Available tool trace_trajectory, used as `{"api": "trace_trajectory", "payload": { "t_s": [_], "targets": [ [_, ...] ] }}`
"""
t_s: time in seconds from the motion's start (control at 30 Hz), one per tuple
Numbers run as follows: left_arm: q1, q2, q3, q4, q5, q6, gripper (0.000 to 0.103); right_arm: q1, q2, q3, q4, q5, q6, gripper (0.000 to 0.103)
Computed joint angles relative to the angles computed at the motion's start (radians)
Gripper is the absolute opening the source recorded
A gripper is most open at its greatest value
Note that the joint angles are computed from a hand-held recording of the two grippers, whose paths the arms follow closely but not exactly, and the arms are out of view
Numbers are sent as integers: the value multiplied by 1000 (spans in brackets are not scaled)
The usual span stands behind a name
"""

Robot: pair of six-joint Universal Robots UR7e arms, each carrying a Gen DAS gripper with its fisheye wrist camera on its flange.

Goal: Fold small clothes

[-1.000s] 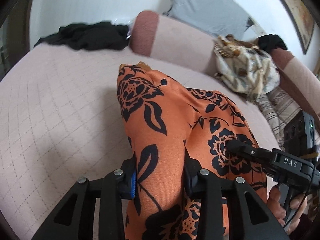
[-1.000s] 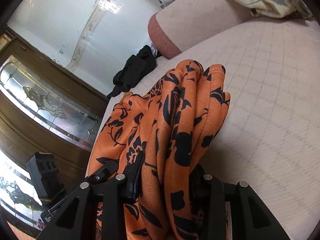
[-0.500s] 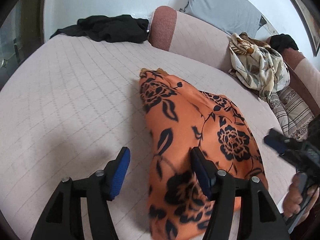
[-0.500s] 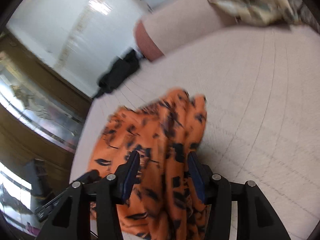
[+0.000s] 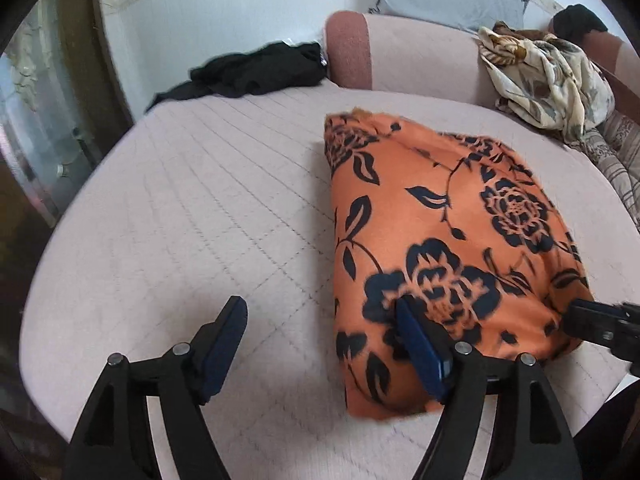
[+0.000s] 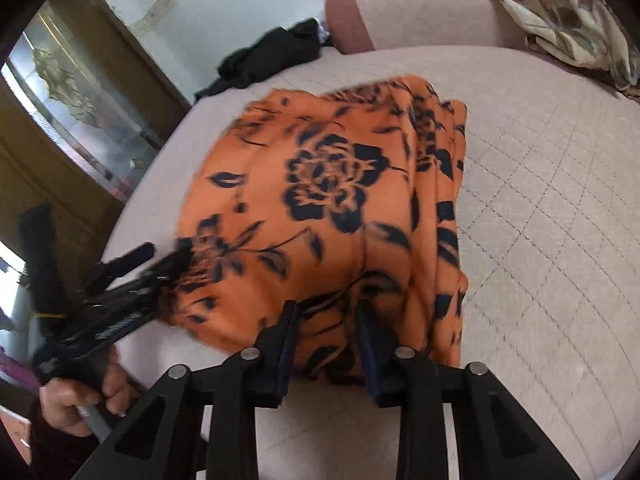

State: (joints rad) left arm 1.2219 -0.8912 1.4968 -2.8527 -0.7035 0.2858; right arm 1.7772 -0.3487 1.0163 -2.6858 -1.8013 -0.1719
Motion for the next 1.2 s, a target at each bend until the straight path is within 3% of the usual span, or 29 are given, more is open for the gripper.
{"api": "trace_trajectory", "payload": {
  "t_s": [0.1,0.17,0.27,0.37,0.5,0.6,0.7,0.77,1.07,1.2],
  "targets": [
    [-68,-37,111,-183,94,79,82,-8,-96,154,-98,84,27,33],
    [-123,-41,167,-348,168,188,96,11,-140,230,-178,26,16,33],
    [-196,-58,217,-532,205,336,97,43,-200,327,-290,-71,-21,33],
    [-257,-82,231,-570,268,358,99,78,-245,388,-358,-138,-47,33],
    [-327,-64,216,-835,335,594,102,126,-267,417,-434,-184,-97,33],
    [-368,-124,261,-788,343,540,103,160,-294,454,-487,-201,-128,33],
    [-405,-206,317,-652,347,382,103,187,-319,483,-522,-210,-141,33],
    [-428,-231,331,-638,364,347,103,205,-333,504,-560,-218,-157,33],
    [-499,-233,312,-866,420,533,103,266,-378,554,-638,-245,-181,33],
    [-517,-260,330,-826,433,487,103,281,-393,563,-626,-248,-142,33]
  ]
}}
